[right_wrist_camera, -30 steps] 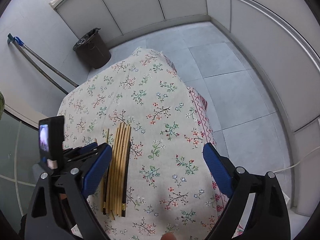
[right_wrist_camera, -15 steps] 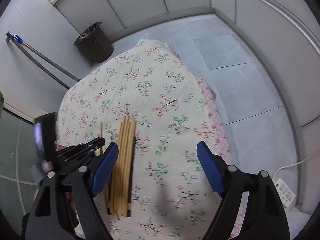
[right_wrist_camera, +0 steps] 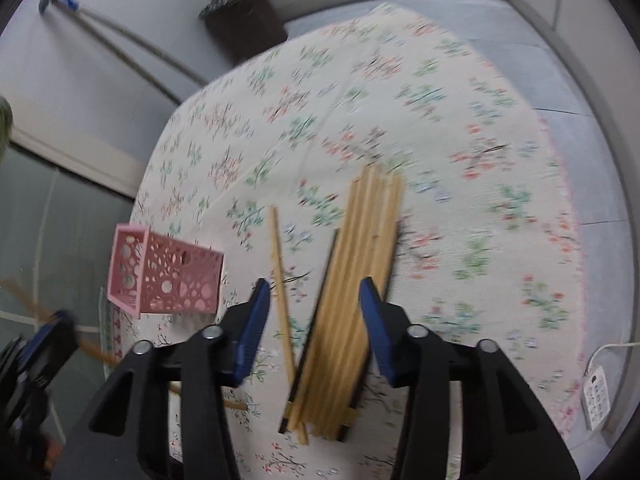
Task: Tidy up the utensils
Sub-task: 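Grasp a wooden chopstick with the right tool while the left tool lifts its chopstick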
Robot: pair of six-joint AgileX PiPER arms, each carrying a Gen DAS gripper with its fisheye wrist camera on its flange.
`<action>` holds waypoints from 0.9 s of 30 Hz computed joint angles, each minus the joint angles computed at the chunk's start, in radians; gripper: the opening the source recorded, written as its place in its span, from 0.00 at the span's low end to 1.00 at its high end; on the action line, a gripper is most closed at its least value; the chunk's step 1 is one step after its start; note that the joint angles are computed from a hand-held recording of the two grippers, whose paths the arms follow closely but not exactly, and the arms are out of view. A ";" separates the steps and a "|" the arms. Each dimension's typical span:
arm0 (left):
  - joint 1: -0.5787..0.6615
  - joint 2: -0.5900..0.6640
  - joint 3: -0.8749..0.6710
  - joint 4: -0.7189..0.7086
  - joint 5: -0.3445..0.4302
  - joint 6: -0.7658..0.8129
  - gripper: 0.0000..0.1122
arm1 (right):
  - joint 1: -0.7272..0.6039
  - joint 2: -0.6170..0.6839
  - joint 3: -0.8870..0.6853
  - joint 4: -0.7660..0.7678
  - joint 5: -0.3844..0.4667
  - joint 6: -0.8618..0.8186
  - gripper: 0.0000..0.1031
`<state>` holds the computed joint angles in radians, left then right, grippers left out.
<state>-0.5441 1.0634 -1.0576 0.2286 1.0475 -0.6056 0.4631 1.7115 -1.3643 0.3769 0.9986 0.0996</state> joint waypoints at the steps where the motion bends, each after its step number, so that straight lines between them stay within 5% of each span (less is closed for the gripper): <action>1: -0.003 -0.007 0.008 0.008 -0.005 -0.008 0.04 | 0.026 0.026 -0.016 -0.011 -0.002 0.018 0.36; 17: 0.335 -0.154 0.078 -0.255 -0.005 0.337 0.04 | 0.240 0.288 -0.192 -0.236 -0.021 0.238 0.07; 22: 0.337 -0.160 0.079 -0.260 -0.011 0.346 0.04 | 0.255 0.229 -0.153 -0.290 -0.052 0.255 0.07; 27: 0.280 -0.198 0.048 -0.219 -0.005 0.318 0.04 | 0.244 0.019 -0.031 -0.229 -0.146 0.204 0.06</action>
<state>-0.2646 0.8650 -1.0092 0.0096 1.0427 -0.2874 0.7075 1.7308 -1.3949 0.1478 0.8523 0.3037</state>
